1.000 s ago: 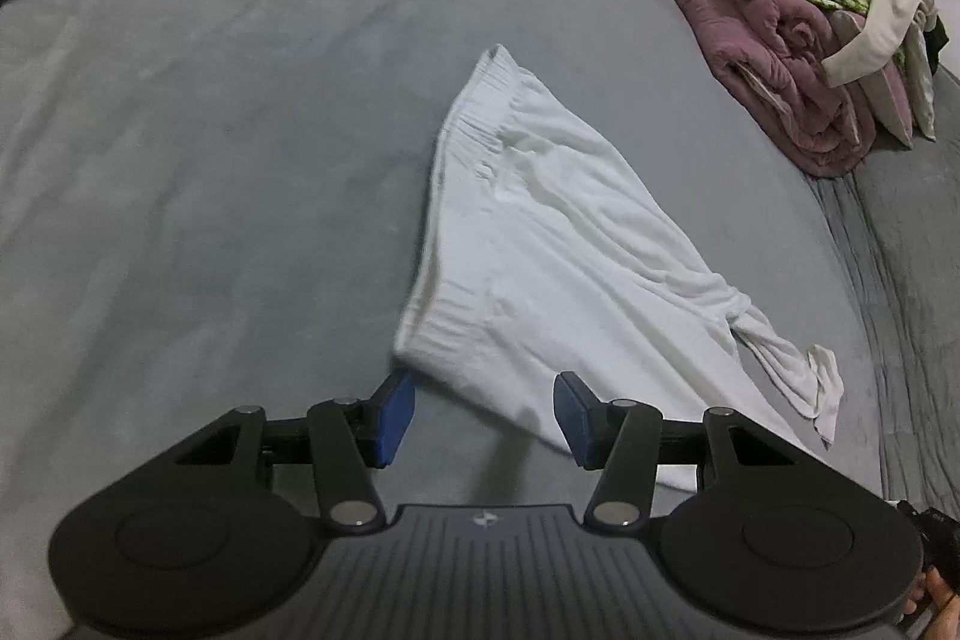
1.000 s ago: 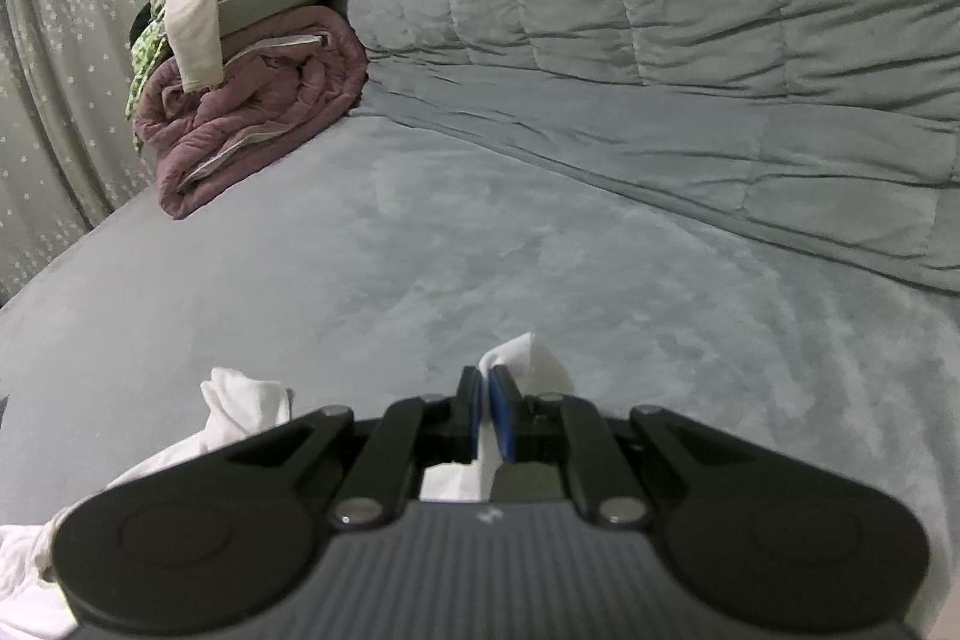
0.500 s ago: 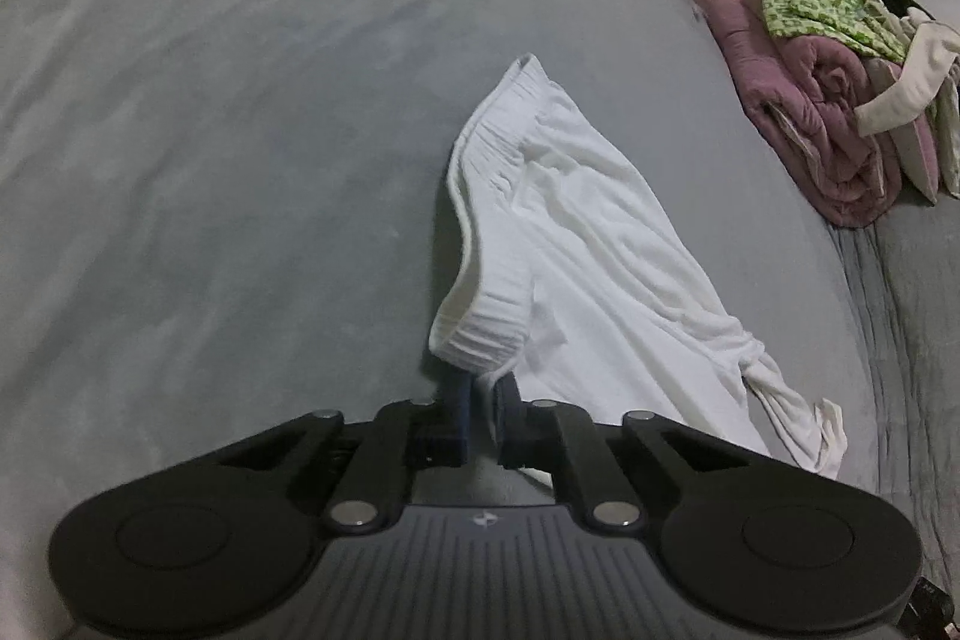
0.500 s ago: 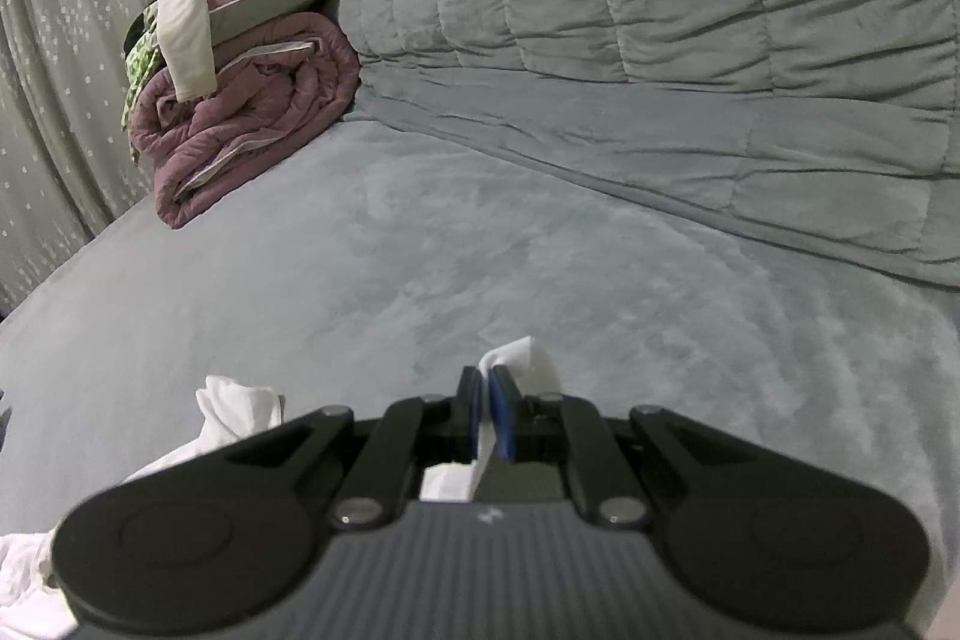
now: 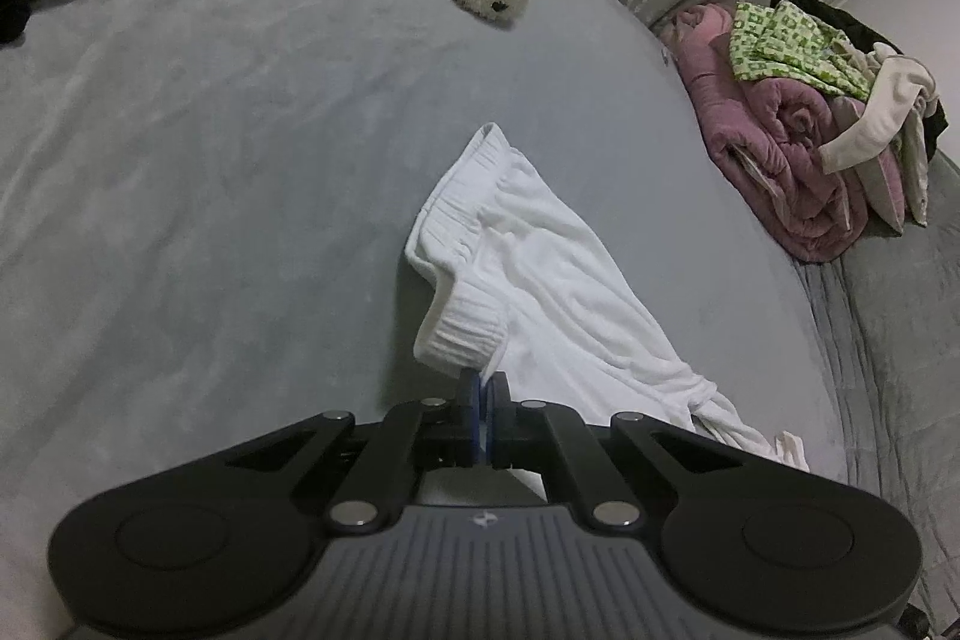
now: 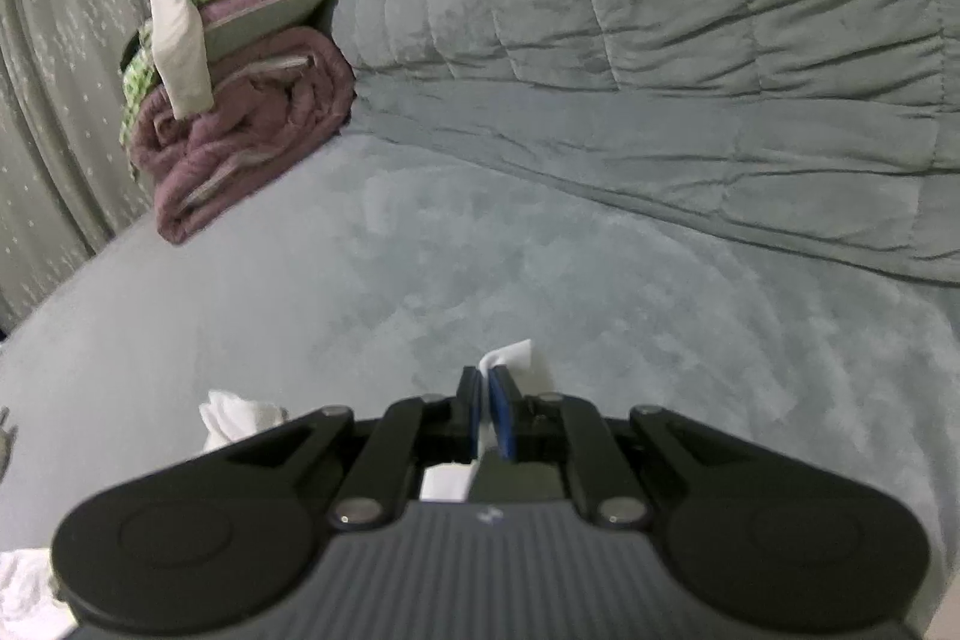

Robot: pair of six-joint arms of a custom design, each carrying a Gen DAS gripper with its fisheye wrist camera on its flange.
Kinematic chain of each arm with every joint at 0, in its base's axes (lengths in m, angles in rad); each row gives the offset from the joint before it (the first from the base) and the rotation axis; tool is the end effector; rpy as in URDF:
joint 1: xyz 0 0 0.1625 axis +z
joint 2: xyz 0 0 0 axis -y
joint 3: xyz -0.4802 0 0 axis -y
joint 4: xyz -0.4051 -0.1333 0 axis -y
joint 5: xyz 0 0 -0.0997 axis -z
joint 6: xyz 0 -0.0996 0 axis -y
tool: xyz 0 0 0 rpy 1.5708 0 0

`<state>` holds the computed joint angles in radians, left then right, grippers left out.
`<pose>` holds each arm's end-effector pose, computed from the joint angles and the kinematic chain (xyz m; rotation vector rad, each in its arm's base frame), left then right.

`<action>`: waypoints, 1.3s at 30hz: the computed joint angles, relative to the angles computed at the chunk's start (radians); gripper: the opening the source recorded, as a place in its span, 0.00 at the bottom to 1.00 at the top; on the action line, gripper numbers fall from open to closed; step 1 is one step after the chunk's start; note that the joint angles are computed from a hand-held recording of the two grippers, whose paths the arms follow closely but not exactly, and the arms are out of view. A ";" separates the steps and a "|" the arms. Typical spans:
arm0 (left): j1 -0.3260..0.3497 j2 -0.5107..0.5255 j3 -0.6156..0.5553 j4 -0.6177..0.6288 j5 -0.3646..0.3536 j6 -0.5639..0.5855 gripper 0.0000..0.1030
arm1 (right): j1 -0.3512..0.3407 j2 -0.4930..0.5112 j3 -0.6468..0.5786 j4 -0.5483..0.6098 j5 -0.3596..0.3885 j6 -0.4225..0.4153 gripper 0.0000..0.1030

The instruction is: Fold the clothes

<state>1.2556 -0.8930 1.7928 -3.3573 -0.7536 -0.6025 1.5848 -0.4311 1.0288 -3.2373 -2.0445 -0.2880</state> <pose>-0.0116 -0.6997 0.2535 -0.8267 2.2902 -1.4728 0.1004 -0.8955 0.1799 0.0208 -2.2799 1.2489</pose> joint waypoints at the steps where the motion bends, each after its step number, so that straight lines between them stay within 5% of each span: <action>1: -0.001 0.000 0.000 -0.001 0.002 0.001 0.00 | 0.000 0.000 0.001 -0.002 0.002 0.003 0.06; 33: -0.026 -0.009 0.005 -0.060 0.049 0.074 0.00 | 0.007 -0.014 0.037 -0.136 0.059 -0.037 0.06; 39: -0.028 -0.011 0.007 -0.074 0.046 0.088 0.00 | 0.019 0.008 0.001 -0.091 -0.016 -0.088 0.06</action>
<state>1.2277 -0.9044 1.8001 -3.4311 -0.7076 -0.5143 1.6035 -0.4235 1.0300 -3.3279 -2.0607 -0.3762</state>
